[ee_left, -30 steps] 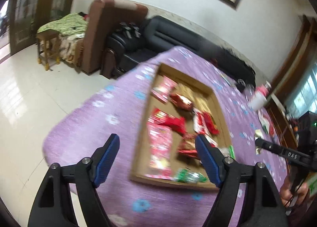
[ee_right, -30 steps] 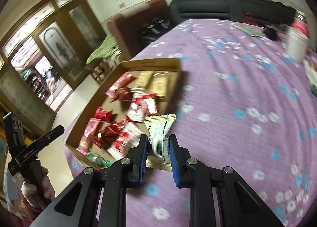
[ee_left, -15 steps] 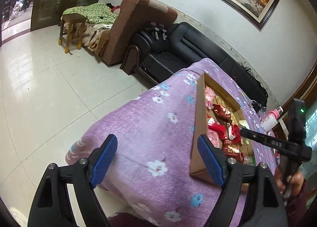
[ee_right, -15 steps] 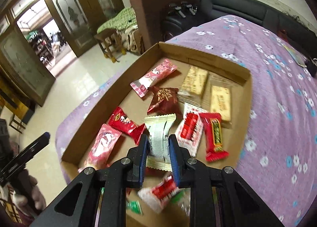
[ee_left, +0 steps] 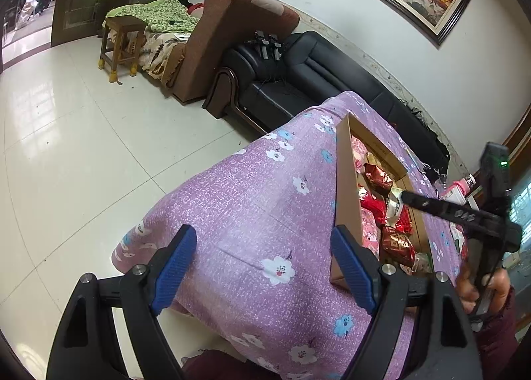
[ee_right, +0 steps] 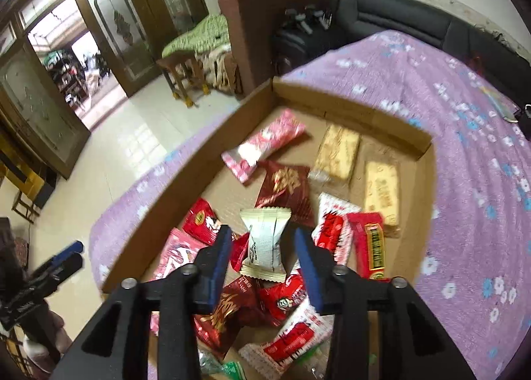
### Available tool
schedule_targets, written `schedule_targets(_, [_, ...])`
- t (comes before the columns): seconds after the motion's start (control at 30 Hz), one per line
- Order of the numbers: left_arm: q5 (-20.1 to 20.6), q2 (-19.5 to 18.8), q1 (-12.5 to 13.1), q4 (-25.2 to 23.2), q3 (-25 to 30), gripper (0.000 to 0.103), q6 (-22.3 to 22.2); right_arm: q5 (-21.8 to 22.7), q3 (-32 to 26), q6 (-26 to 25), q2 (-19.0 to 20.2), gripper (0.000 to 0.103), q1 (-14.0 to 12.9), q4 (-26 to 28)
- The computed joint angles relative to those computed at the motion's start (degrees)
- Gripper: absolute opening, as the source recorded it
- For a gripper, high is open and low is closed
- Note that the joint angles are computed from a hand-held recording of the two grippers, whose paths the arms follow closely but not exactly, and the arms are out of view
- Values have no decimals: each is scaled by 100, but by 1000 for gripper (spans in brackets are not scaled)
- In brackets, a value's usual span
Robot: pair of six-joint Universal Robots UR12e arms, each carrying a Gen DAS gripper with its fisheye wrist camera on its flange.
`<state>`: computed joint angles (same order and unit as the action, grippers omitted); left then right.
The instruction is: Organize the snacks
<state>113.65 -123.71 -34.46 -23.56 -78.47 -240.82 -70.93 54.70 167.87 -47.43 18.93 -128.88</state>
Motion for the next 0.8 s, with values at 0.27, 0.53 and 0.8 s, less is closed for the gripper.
schedule_targets(0.27, [54, -119, -46, -331, 336, 83, 172, 7, 1004, 429, -622, 68, -245, -1203])
schedule_targets(0.53, [332, -535, -237, -1061, 1309, 83, 937, -21, 1835, 982, -1030, 72, -503, -1798])
schedule_targets(0.8, [493, -1077, -440, -1951, 2509, 83, 1559, -161, 2514, 1106, -1353, 74, -618, -2372])
